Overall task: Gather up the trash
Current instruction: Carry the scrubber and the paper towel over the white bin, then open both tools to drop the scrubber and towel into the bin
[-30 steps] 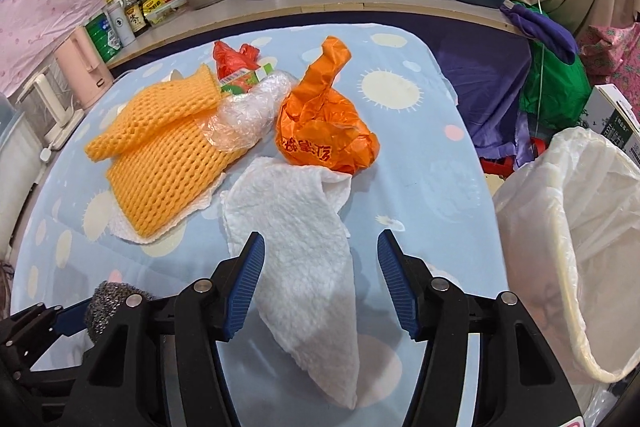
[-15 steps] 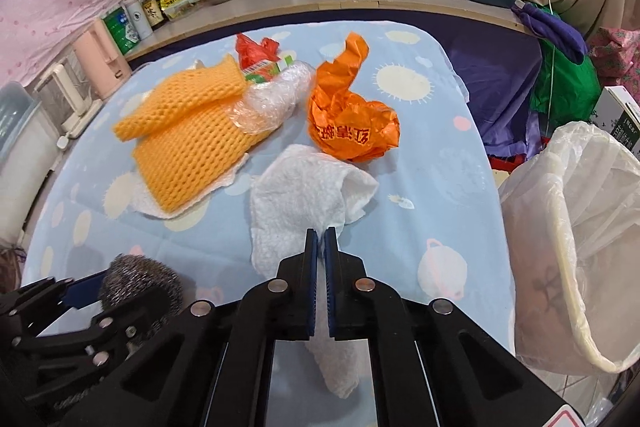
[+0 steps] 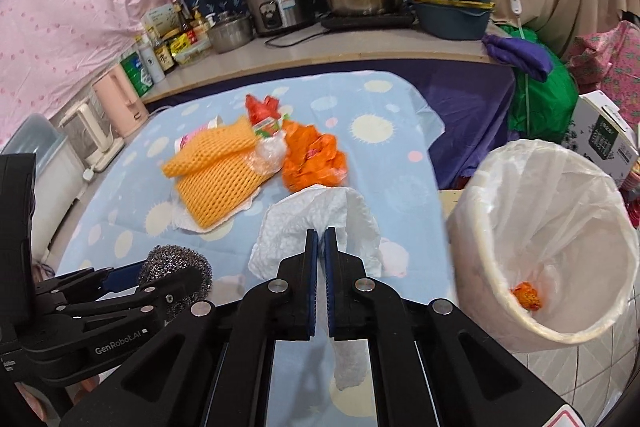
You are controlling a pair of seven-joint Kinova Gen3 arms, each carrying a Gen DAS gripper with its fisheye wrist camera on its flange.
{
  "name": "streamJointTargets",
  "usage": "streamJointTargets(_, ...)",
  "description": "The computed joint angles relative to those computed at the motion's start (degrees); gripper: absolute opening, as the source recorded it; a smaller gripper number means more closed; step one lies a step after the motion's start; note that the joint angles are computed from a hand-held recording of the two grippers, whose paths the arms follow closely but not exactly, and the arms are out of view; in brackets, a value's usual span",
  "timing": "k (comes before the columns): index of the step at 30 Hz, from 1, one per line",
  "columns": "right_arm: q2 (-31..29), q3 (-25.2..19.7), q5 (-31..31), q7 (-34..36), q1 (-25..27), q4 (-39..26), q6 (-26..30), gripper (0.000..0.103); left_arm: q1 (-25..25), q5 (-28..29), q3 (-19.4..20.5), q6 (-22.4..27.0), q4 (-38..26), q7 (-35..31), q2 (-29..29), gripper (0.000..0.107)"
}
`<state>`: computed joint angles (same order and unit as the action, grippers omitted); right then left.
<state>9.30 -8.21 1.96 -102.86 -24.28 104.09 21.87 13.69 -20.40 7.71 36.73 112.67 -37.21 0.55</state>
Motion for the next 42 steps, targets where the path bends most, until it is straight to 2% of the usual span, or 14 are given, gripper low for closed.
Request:
streamJointTargets(6, -3.9, 2.4, 3.4, -4.2, 1.2, 2.3, -1.5, 0.004, 1.8, -1.4, 1.4, 1.3, -2.9, 0.6, 0.4, 0.054)
streamJointTargets(17, -7.1, 4.3, 5.7, -7.8, 8.4, 4.9, -3.1, 0.004, 7.6, -5.4, 1.9, 2.2, -10.9, 1.6, 4.9, 0.054)
streamJointTargets(30, -6.3, 6.1, 0.7, -3.5, 15.2, 5.6, -3.6, 0.004, 16.0, -6.8, -0.9, 3.7, -22.9, -0.9, 13.8, 0.054)
streamJointTargets(42, -2.9, 6.3, -6.2, 3.5, 19.9, 4.3, -3.4, 0.004, 20.1, -3.8, -3.5, 5.4, -32.8, -7.6, 21.9, 0.054)
